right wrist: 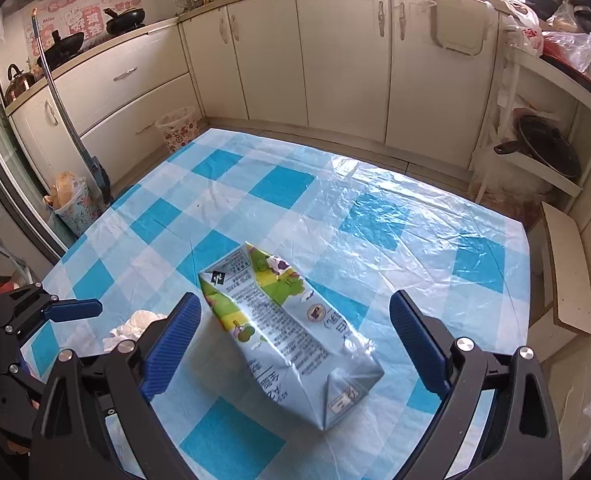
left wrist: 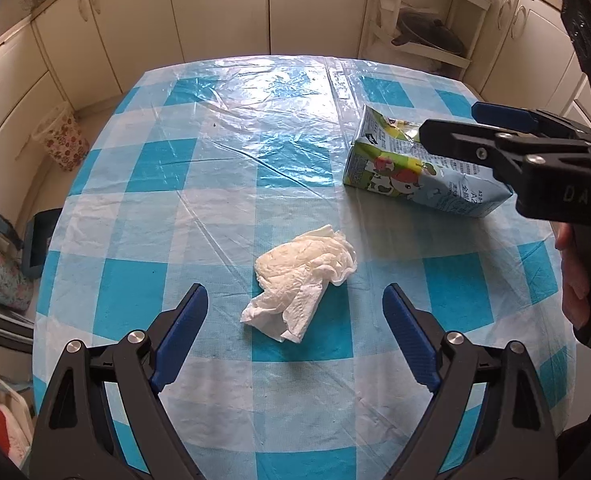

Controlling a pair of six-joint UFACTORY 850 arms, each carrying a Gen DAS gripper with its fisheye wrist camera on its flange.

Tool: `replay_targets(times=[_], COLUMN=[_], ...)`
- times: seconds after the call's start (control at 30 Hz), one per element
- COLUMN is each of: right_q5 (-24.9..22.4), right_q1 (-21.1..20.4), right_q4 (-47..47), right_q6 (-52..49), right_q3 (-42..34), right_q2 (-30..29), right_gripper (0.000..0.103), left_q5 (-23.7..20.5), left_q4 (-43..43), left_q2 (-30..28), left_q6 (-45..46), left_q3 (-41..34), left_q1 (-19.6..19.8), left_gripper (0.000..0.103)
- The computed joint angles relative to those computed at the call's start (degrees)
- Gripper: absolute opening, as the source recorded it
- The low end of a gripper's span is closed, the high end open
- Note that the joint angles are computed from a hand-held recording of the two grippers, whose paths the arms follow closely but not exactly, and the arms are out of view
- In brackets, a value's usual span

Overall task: Collect trash
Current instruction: 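Close the right tool on the milk carton while the left tool grasps the white tissue, then carry the carton and tissue with both tools toward the yellow bucket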

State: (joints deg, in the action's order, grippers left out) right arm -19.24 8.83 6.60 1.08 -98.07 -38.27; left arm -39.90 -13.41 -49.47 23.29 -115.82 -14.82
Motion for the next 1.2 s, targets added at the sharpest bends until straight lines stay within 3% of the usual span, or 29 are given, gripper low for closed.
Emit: replay_targets(times=[0.07, 0.27, 0.43, 0.47, 0.53, 0.57, 0.6, 0.7, 0.77, 0.9, 1.1, 1.2], right_q5=[-3.47, -13.18, -12.47, -12.33, -13.32, -14.41, -14.63, -14.02, -12.93, -9.27, -1.65, 1.35], right_q1=[-0.46, 0.88, 2.54, 2.84, 3.18, 3.2, 3.12, 3.06, 2.7, 1.94, 1.81, 2.29], right_q4=[6.38, 3.86, -2.58, -4.42, -7.93, -8.76, -8.9, -9.66, -8.29, -5.51, -3.21, -4.7], right_q6=[-7.54, -12.89, -9.08, -7.37, -4.21, -3.15, -2.63, -0.59, 0.22, 2.53, 9.75, 14.38], right_q3=[-2.27, -5.74, -5.46, -5.63, -6.55, -7.03, -7.0, -5.24, -3.32, 2.37, 14.77, 21.08], right_q2=[-1.57, -3.36, -3.31, -3.52, -4.34, -4.73, -4.78, -3.58, -2.22, 2.32, 12.86, 18.47], right_gripper=[0.091, 0.091, 0.091, 0.09, 0.079, 0.067, 0.062, 0.059, 0.059, 0.059, 0.059, 0.059], left_q5=[-0.48, -1.46, -1.16, -1.6, -0.76, -0.66, -0.62, -1.51, -1.99, 0.64, 10.64, 16.25], left_q4=[-0.28, 1.05, 4.5, 4.32, 4.7, 4.6, 4.23, 2.51, 0.9, -0.93, -3.44, -9.38], left_q2=[-0.66, -2.32, -2.83, -3.03, -2.53, -2.24, -1.95, -1.47, -0.89, 2.61, 11.16, 15.82], left_q6=[0.58, -0.18, -3.21, -3.26, -3.8, -3.65, -3.11, -1.81, -0.67, 1.38, 5.87, 12.52], left_q3=[-1.13, -3.46, -3.51, -3.76, -2.95, -2.65, -2.39, -2.04, -1.15, 4.22, 15.56, 21.28], left_q1=[0.05, -0.49, -0.9, -0.82, -0.74, -0.7, -0.62, -0.32, -0.03, 0.03, -0.81, -1.37], left_gripper=[0.085, 0.085, 0.085, 0.079, 0.069, 0.062, 0.048, 0.025, 0.018, 0.016, 0.016, 0.016])
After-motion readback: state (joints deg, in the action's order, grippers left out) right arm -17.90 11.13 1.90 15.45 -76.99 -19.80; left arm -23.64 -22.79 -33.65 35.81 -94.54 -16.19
